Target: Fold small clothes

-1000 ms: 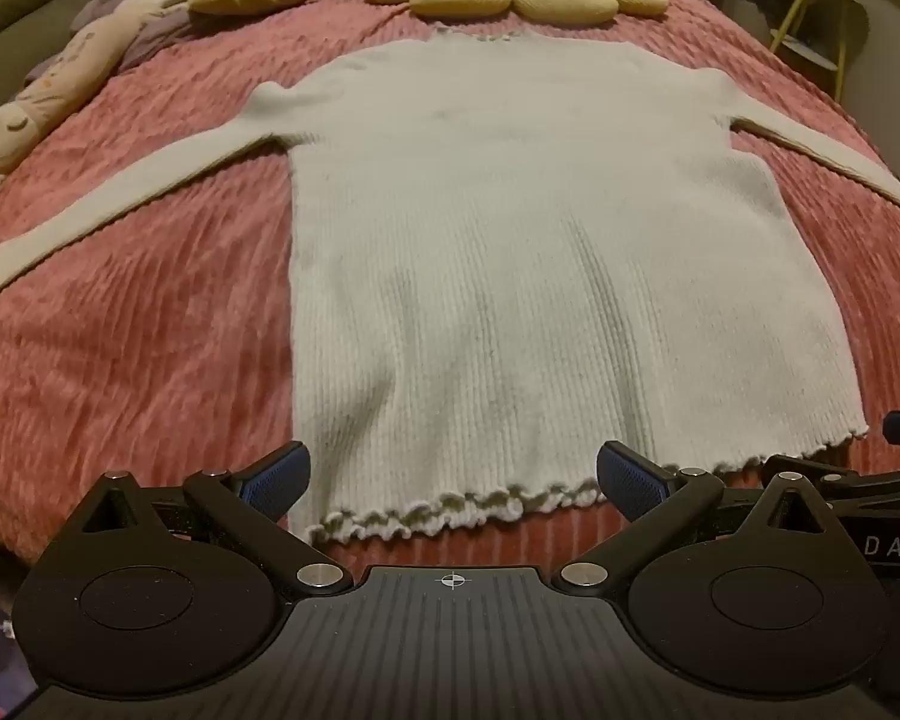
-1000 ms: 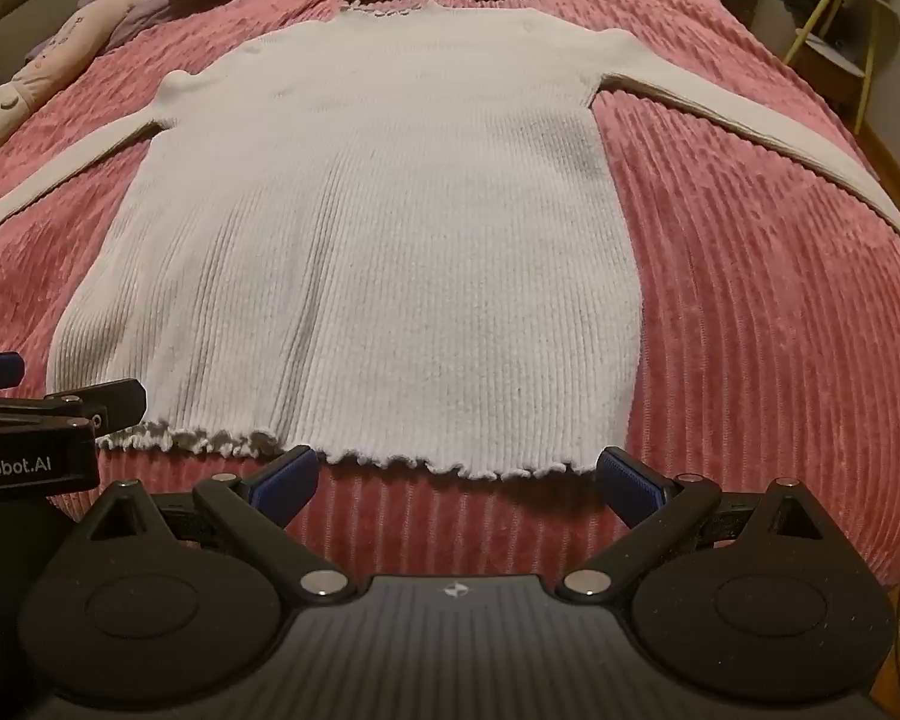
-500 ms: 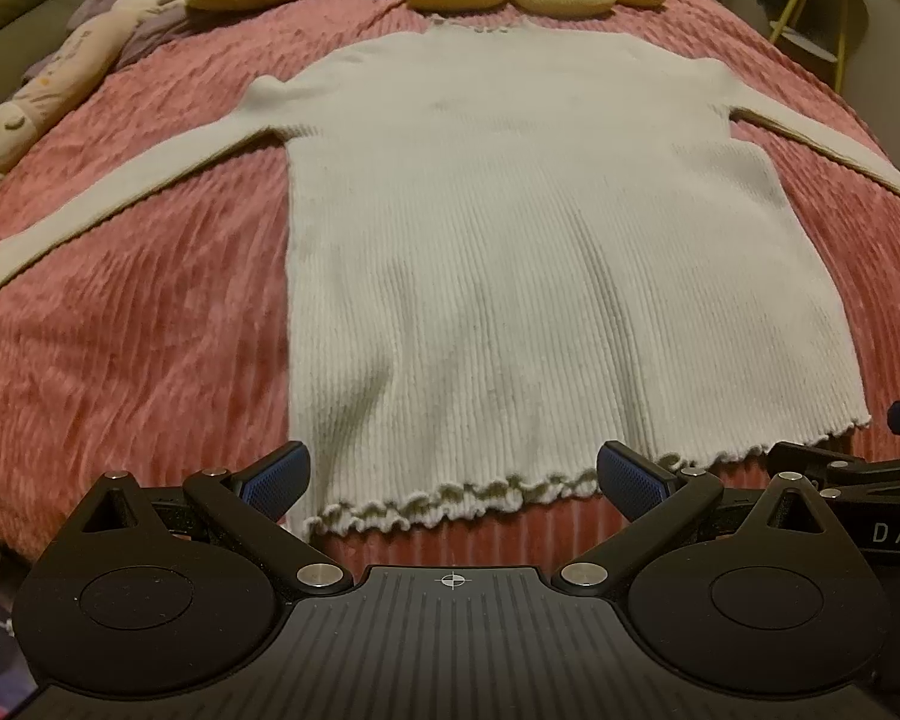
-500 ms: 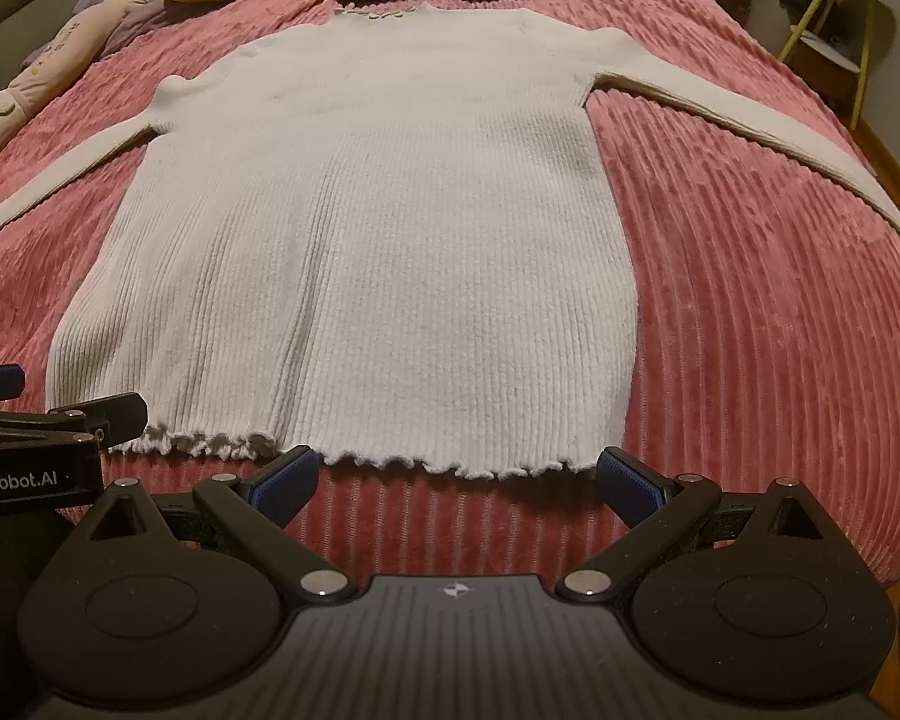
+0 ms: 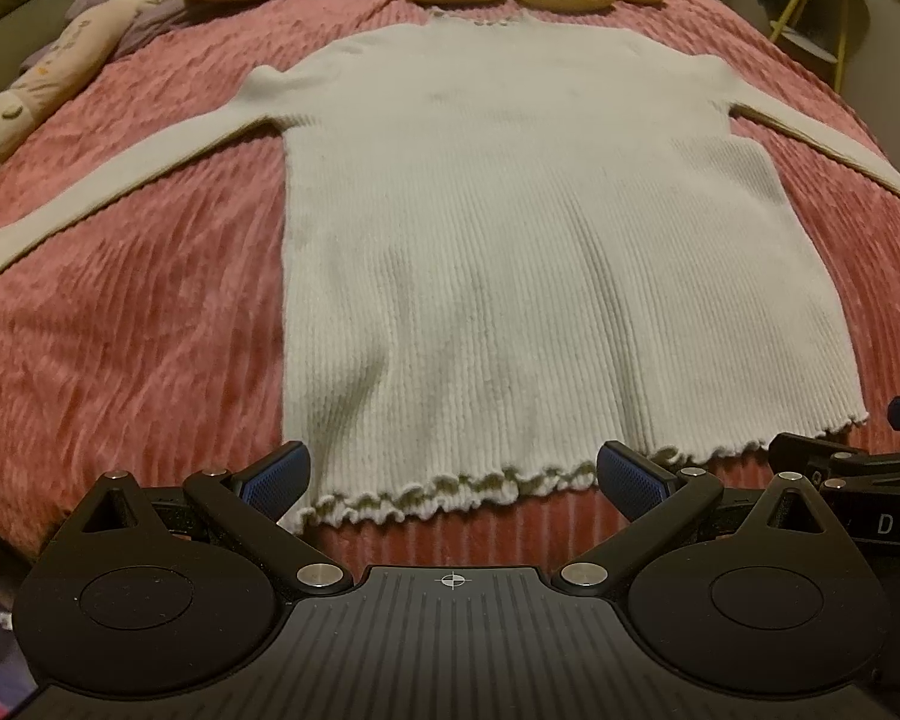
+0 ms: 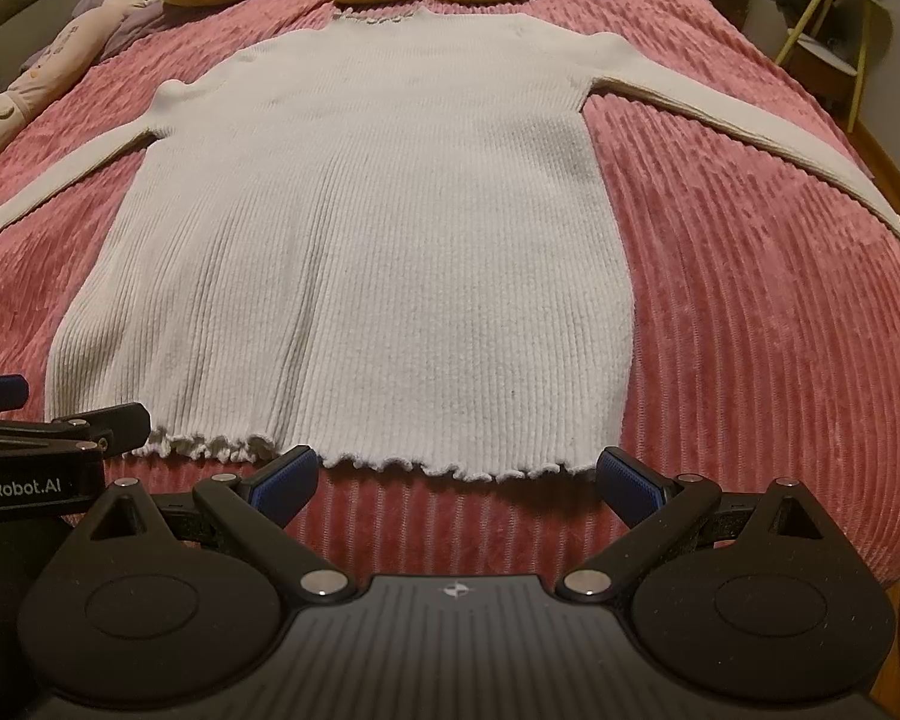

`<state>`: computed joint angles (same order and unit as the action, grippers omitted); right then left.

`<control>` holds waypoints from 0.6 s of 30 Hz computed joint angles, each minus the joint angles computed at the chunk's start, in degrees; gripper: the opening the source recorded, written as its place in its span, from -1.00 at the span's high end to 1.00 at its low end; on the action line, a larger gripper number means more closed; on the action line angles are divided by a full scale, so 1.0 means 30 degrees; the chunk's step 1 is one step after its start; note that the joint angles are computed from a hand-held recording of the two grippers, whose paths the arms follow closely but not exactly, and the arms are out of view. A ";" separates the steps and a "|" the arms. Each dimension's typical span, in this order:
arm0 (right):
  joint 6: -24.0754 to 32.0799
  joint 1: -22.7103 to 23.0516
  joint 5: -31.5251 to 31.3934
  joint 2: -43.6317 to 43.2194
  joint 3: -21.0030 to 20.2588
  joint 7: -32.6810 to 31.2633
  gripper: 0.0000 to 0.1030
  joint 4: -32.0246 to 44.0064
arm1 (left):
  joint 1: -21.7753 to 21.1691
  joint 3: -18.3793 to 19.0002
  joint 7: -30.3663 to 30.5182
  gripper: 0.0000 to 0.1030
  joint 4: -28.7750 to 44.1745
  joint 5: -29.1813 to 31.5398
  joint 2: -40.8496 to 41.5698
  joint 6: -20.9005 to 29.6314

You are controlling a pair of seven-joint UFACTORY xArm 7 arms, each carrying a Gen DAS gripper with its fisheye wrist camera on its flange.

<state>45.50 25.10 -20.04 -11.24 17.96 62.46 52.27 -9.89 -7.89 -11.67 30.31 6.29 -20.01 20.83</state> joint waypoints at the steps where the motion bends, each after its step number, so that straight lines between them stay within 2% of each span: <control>1: -0.0001 0.0002 0.0001 -0.0009 -0.0006 0.0003 -0.92 -0.0009 | -0.0001 -0.0017 -0.0014 -1.00 0.0018 0.0017 0.0011 0.0033; 18: -0.0068 0.0018 -0.0131 0.0027 0.0014 0.0116 -0.92 -0.0039 | -0.0077 0.0014 -0.0082 -1.00 0.0008 -0.0005 0.0131 0.0199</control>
<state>45.30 25.15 -20.44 -11.16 18.00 62.81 52.15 -10.12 -7.85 -11.91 30.34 6.27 -19.62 21.43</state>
